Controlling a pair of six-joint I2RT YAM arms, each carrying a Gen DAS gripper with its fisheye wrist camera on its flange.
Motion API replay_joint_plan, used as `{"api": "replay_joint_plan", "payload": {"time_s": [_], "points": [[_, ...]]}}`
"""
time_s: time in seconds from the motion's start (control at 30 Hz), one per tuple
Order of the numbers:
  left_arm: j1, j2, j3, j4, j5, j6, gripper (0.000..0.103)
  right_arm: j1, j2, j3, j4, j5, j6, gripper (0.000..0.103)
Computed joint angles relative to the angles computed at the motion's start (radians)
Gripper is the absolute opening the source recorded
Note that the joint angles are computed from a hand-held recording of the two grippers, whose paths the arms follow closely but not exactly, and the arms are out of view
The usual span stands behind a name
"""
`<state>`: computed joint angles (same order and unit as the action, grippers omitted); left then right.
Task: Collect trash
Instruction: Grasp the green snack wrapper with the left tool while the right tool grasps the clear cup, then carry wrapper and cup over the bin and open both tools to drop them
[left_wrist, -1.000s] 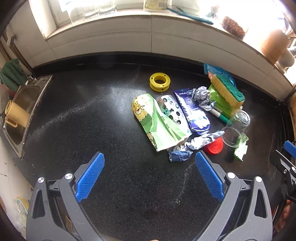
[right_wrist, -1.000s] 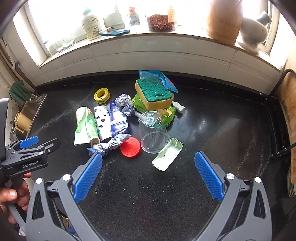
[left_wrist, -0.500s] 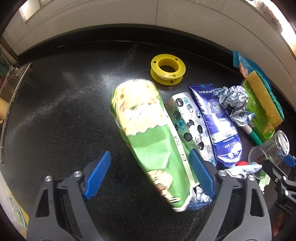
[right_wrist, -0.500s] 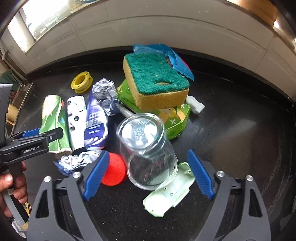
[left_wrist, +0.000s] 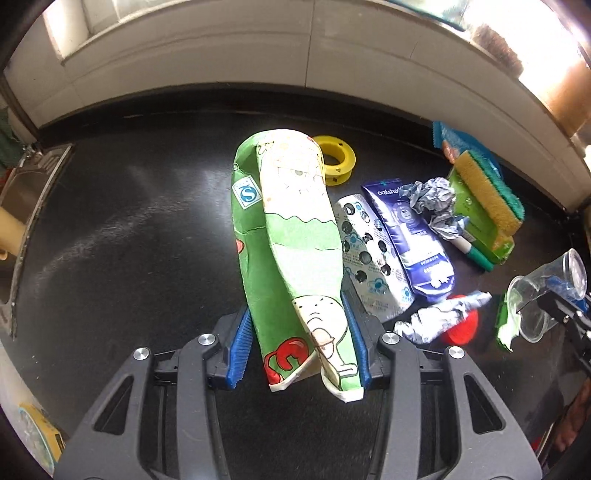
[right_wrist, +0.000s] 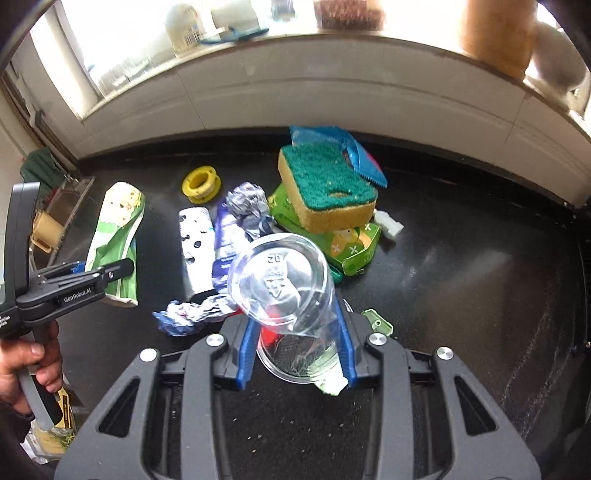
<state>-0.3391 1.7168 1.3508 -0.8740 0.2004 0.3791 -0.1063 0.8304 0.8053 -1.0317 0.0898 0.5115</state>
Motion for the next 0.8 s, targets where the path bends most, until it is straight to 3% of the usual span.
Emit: {"api": "replay_joint_plan", "payload": {"time_s": [0.2,0.33,0.43,0.5,0.6,0.8], "points": [[0.090,-0.123,-0.011,-0.076,0.056,0.041,0.044,0.062,-0.084,0.096,-0.109,0.006,0.076,0.036],[0.180,-0.196,-0.023,-0.125,0.086,0.088,0.044,0.260,-0.039,0.151,-0.125,0.095,0.180,0.036],[0.316,-0.212,-0.017,-0.153,0.116,0.157,0.044,0.412,0.059,0.177,-0.061,0.128,0.228,0.036],[0.453,-0.211,0.011,-0.203,0.145,0.229,0.044,0.514,0.156,0.215,0.003,0.129,0.245,0.036],[0.640,-0.190,0.017,-0.193,0.155,0.318,0.044,0.644,0.348,0.293,0.127,0.102,0.233,0.036],[1.032,0.020,0.153,-0.208,0.133,0.492,0.044,0.849,0.855,0.667,0.310,-0.061,0.130,0.037]]}}
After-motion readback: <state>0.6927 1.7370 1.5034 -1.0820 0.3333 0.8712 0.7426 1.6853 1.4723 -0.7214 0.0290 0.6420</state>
